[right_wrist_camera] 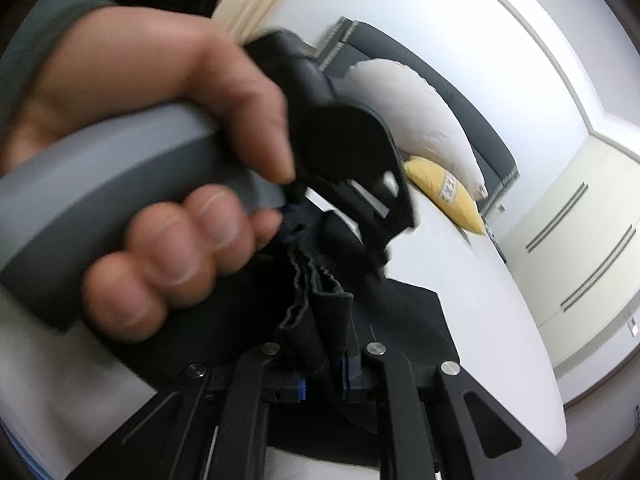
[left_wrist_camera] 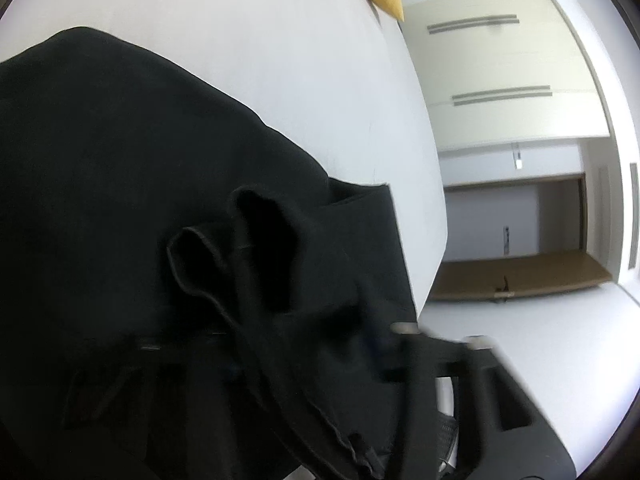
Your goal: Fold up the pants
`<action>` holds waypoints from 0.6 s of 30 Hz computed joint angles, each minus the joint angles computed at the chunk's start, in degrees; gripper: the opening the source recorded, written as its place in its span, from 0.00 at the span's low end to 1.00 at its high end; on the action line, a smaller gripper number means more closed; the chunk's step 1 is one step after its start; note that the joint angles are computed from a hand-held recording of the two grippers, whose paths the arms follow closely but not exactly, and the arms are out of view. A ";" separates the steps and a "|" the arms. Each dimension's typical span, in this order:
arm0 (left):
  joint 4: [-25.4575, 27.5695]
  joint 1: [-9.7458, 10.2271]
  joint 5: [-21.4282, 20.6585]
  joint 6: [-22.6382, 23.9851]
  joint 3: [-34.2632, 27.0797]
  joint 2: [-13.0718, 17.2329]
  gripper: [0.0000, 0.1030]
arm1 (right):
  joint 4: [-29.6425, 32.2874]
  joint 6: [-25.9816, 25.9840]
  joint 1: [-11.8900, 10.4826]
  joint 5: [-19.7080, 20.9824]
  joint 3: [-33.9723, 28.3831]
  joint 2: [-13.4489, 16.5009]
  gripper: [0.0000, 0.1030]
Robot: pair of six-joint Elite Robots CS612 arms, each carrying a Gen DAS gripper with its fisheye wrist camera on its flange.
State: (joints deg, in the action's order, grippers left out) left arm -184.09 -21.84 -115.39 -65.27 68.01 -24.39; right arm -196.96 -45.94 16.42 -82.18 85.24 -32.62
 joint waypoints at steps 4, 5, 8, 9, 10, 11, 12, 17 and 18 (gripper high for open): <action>0.46 0.86 -0.86 4.11 1.70 -1.35 0.19 | 0.47 -1.76 0.17 1.27 -1.26 0.26 0.12; 0.35 1.07 -0.92 5.36 2.37 -1.86 0.19 | 0.53 -2.25 0.16 1.88 -1.30 0.22 0.12; 0.95 1.74 -0.20 8.91 3.74 -3.18 0.19 | 1.73 -3.13 0.18 3.49 -1.47 -0.05 0.12; 1.07 1.97 0.47 9.75 4.53 -3.79 0.19 | 2.80 -2.28 0.13 4.21 -1.71 -0.28 0.12; 1.57 2.20 1.41 10.75 5.20 -4.37 0.19 | 3.44 -1.68 0.13 4.83 -1.86 -0.48 0.12; 1.87 2.45 2.25 11.57 5.96 -4.95 0.19 | 3.91 -1.27 0.10 5.40 -2.06 -0.59 0.12; 1.74 2.68 2.64 11.85 6.69 -5.40 0.19 | 4.28 -1.13 0.21 5.96 -2.12 -0.76 0.11; 2.65 3.43 3.48 13.60 10.06 -7.06 0.18 | 8.14 -3.06 1.10 8.02 -2.66 -0.91 0.10; 3.02 3.34 3.57 13.49 9.85 -6.85 0.18 | 9.34 -3.58 1.18 8.36 -3.23 -0.74 0.10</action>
